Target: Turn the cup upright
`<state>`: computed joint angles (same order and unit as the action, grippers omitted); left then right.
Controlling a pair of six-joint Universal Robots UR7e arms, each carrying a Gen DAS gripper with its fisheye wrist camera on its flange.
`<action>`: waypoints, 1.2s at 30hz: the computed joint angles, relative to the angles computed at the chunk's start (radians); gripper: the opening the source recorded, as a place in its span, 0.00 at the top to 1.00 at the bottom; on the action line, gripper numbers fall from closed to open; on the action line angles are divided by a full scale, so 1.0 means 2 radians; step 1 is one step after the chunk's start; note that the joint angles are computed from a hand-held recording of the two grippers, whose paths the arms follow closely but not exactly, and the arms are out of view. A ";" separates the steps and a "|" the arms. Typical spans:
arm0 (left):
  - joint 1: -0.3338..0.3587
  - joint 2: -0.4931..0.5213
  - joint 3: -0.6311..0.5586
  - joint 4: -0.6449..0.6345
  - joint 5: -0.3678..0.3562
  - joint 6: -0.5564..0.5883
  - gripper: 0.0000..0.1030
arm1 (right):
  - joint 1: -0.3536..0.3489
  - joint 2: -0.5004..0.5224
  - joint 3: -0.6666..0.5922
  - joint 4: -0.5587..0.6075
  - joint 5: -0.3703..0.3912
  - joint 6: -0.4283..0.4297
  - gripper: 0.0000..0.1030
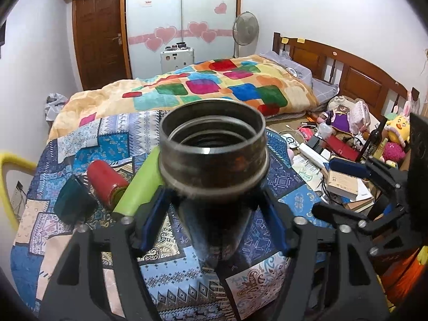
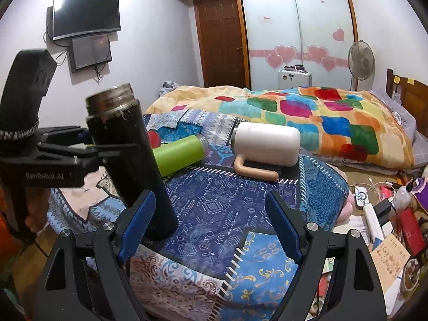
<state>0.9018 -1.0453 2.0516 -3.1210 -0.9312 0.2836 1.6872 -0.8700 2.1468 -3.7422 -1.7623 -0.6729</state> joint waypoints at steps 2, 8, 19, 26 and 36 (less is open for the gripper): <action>-0.005 -0.004 0.011 -0.016 0.005 0.004 0.19 | 0.005 -0.002 0.003 -0.007 -0.003 0.001 0.20; -0.032 -0.039 0.065 -0.070 0.025 0.011 0.19 | 0.031 -0.012 0.028 -0.047 -0.015 -0.001 0.20; -0.109 -0.111 0.183 -0.239 0.071 0.003 0.12 | 0.089 -0.014 0.078 -0.166 -0.039 0.008 0.20; -0.177 -0.119 0.234 -0.362 0.136 0.034 0.08 | 0.116 0.005 0.099 -0.250 -0.053 0.010 0.20; -0.224 -0.113 0.265 -0.433 0.183 0.045 0.00 | 0.136 0.038 0.108 -0.352 -0.072 0.001 0.00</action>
